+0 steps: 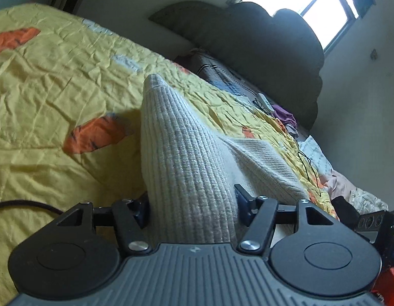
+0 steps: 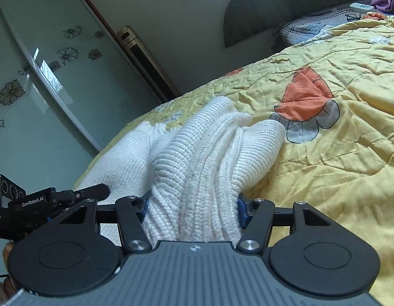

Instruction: Fold small clothes

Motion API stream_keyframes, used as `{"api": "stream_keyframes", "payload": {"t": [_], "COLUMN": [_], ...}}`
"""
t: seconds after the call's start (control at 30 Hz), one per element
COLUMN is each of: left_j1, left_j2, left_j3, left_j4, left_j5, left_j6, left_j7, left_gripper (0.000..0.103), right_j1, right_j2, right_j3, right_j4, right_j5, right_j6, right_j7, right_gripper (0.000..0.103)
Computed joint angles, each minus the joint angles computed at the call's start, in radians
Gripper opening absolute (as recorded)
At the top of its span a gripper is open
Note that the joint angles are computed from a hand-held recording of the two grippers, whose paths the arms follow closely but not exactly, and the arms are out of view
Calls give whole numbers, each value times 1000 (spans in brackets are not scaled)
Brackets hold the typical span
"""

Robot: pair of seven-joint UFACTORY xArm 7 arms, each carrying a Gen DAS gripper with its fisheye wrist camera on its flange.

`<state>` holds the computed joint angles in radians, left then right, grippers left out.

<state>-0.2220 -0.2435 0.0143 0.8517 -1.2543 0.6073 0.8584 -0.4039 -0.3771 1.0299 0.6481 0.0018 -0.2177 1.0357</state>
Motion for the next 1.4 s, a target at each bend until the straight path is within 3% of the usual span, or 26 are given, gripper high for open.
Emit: {"api": "stream_keyframes", "payload": {"t": [0.1,0.23,0.27,0.33,0.4,0.5,0.6,0.67,0.77,1.4], "left_j1": [7,-54,-72,-92,-73,56,30,32,46,58], "left_j2": [-35,-192,-234,-306,-351,-398,-464,-496,-541,-805], "left_j3": [-3,-49,-57,-87,-138,-253,-216,-220,-243,-287], "left_j4": [-19,-137,-170,-237,-292,-348,-396,-416,-450,-643], "left_j5": [21,28,32,59,136,322,349,386,448,749], "left_j6": [-20,-252,-296,-386,-430,-396,-372,-366,-359,-282], "left_j7": [-22,120,147,147,79,-124,-169,-212,-280,-594], "left_gripper": [70,74,80,85,85,85,85,85,85,85], "right_j1": [37,100,113,142,160,186,203,214,246,454], "right_j2": [-14,-158,-201,-258,-276,-292,-360,-384,-390,-301], "right_j3": [-26,-60,-62,-69,-70,-82,-72,-56,-47,-84], "right_j4": [-8,7,5,-6,-4,-17,-12,14,45,53], "right_j5": [16,-26,-35,-55,-87,-89,-106,-132,-155,-321], "right_j6": [30,238,276,324,390,435,485,556,646,731], "right_j7": [16,52,69,98,108,181,263,293,338,536], "right_gripper": [73,77,79,88,92,93,94,102,102,103]}}
